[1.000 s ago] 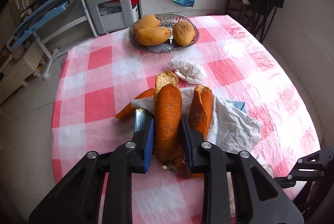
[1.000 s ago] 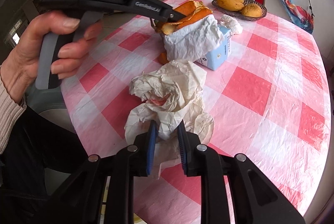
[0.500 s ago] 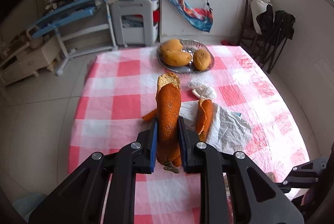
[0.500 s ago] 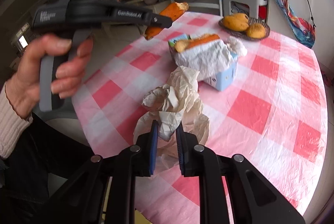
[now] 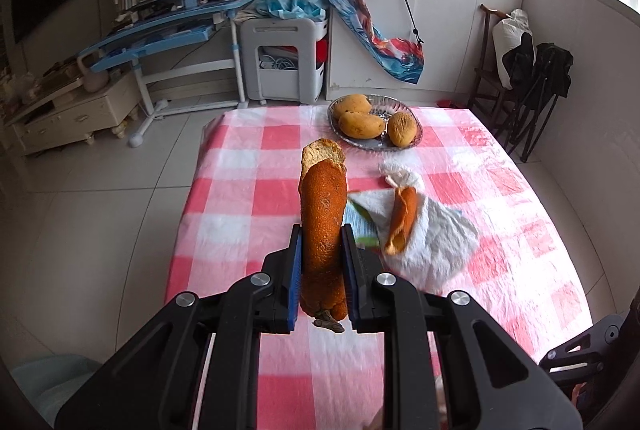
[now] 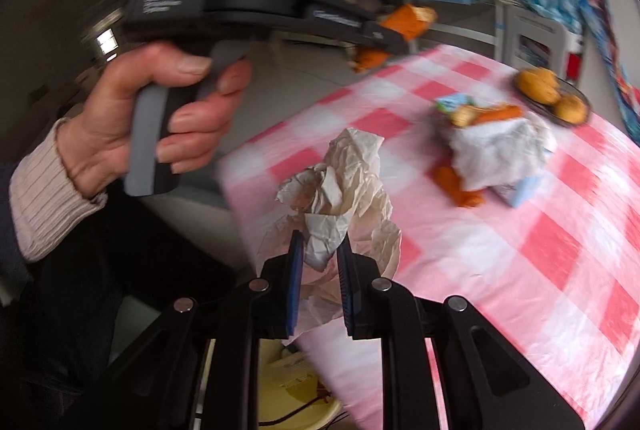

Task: Collect trash
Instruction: 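Drop the orange peel and tissue into the yellow bucket with both grippers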

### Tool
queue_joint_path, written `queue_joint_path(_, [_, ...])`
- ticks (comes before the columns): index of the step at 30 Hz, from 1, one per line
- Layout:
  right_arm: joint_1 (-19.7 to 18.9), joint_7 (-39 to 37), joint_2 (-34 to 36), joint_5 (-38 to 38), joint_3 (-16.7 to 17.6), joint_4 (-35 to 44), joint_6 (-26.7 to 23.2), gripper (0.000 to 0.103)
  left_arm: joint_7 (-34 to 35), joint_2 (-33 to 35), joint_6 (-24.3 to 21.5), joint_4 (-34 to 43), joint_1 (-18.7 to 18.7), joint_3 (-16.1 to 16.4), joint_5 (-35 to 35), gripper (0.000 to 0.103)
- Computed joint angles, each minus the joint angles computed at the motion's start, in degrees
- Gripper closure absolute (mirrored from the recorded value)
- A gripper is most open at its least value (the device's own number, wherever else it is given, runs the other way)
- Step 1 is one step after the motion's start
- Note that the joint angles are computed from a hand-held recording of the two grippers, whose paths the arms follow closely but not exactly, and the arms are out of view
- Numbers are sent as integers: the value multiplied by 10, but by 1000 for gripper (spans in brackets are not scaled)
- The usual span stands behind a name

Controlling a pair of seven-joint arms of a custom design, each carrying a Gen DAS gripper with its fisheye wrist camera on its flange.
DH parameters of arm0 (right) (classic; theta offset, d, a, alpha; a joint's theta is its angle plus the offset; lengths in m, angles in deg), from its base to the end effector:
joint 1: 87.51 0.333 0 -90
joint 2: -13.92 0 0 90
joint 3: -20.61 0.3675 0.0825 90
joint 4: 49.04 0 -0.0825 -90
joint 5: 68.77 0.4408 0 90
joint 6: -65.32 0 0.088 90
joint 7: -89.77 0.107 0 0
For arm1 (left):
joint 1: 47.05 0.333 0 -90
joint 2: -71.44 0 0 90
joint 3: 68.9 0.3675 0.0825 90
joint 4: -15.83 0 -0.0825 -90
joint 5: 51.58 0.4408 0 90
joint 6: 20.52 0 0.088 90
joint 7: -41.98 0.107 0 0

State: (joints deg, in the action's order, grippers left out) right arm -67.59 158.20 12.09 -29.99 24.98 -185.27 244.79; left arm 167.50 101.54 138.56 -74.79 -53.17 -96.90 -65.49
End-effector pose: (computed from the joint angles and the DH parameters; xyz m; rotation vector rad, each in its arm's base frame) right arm 0.5399 0.1841 0.4266 -1.7942 1.5797 -0.4049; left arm 0.7133 -0.3768 0.4609 -0.9230 2.5323 -1.0764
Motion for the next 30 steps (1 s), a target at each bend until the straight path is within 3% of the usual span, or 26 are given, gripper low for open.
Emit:
queue_joint_path(5, [30,-164,-6,146,-1,17,-39,85,29,-41,19,-69,33,-21,-34,85])
queue_joint_path(11, [38,-190,-11,173,12,14,-67,85,82,-91,28,-145,70,-44,-102,85])
queue_joint_path(17, [42,-103,-16,93,27,-10,-77,85,140,-140,6,-209,73,-32,-177,85])
queue_joint_path(26, [30,120,-25,-128,43,-41,-87,81,185,-215,-13,-311,32,23,-227,85])
queue_joint_path(30, [10,241,-35,-235,55,-56,-89,55,193,-242,-17,-348,9,52,-235,85])
